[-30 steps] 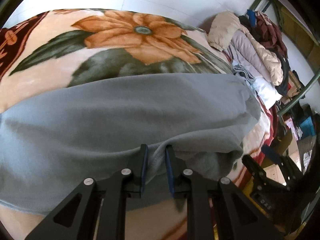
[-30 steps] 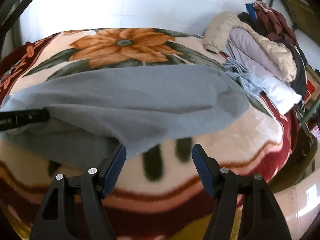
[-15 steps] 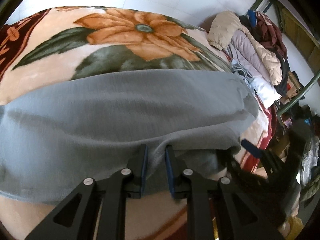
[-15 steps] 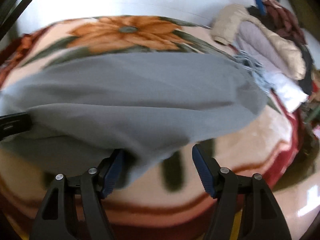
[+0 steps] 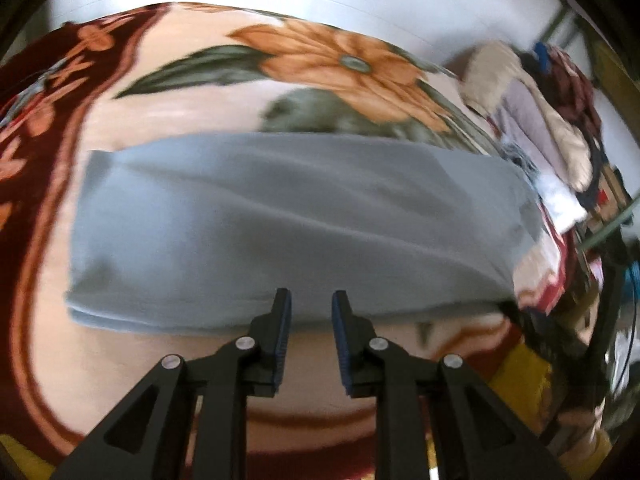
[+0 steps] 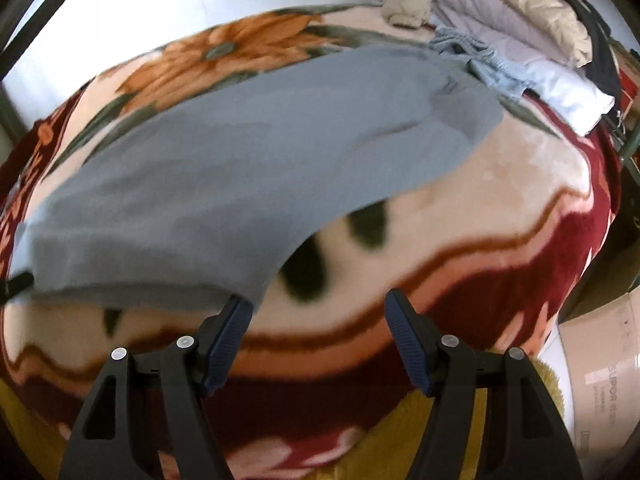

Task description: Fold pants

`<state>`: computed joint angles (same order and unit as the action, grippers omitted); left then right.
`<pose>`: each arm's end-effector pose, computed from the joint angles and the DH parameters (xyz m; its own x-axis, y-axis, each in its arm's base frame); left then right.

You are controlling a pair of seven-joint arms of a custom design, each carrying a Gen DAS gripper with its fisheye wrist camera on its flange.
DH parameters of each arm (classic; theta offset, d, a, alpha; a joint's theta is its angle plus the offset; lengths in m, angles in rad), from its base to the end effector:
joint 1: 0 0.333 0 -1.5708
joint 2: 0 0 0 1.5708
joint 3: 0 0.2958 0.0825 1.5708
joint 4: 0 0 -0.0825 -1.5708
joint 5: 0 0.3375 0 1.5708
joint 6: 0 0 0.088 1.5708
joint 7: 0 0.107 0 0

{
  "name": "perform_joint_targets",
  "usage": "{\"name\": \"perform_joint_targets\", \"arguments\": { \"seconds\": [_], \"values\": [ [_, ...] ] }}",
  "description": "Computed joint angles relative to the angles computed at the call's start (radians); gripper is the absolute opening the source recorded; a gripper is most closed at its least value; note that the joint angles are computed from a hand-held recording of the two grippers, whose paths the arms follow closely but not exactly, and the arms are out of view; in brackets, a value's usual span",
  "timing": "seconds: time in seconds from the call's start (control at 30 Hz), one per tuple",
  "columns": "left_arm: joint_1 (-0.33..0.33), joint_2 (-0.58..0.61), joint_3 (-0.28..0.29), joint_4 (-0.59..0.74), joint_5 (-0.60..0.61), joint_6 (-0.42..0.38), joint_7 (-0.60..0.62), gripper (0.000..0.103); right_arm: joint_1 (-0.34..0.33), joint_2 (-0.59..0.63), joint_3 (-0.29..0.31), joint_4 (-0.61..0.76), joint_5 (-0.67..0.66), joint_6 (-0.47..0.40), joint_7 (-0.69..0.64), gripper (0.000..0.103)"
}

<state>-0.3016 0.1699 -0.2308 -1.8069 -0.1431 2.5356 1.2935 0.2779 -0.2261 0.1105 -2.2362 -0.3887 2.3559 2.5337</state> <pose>0.5261 -0.2978 0.5114 -0.2134 -0.9279 0.3057 -0.8888 0.0546 -0.4550 0.4399 0.1775 0.5004 -0.3314 -0.9432 -0.0238 -0.8331 0.3044 -0.4619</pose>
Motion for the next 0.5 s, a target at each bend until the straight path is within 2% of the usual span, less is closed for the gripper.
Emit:
{"name": "perform_joint_targets", "arguments": {
  "seconds": [0.13,0.3,0.37,0.5],
  "values": [
    [0.005,0.006,0.036,0.021,0.087,-0.019,-0.086,0.020,0.005,-0.023,0.009,-0.006,-0.027,0.056,-0.020,0.069],
    [0.024,0.021,0.062,0.053,0.174,-0.130,-0.146,0.020,-0.015,0.058,0.010,0.071,-0.108,0.123,-0.025,0.069],
    [0.036,0.009,0.067,0.036,0.190,-0.160,-0.163,0.020,-0.010,0.113,-0.008,0.106,-0.068,0.131,-0.073,0.069],
    [0.064,-0.041,0.063,-0.028,0.181,-0.152,-0.172,0.017,0.003,0.163,-0.024,0.110,0.031,0.109,-0.156,0.069]
  ]
}}
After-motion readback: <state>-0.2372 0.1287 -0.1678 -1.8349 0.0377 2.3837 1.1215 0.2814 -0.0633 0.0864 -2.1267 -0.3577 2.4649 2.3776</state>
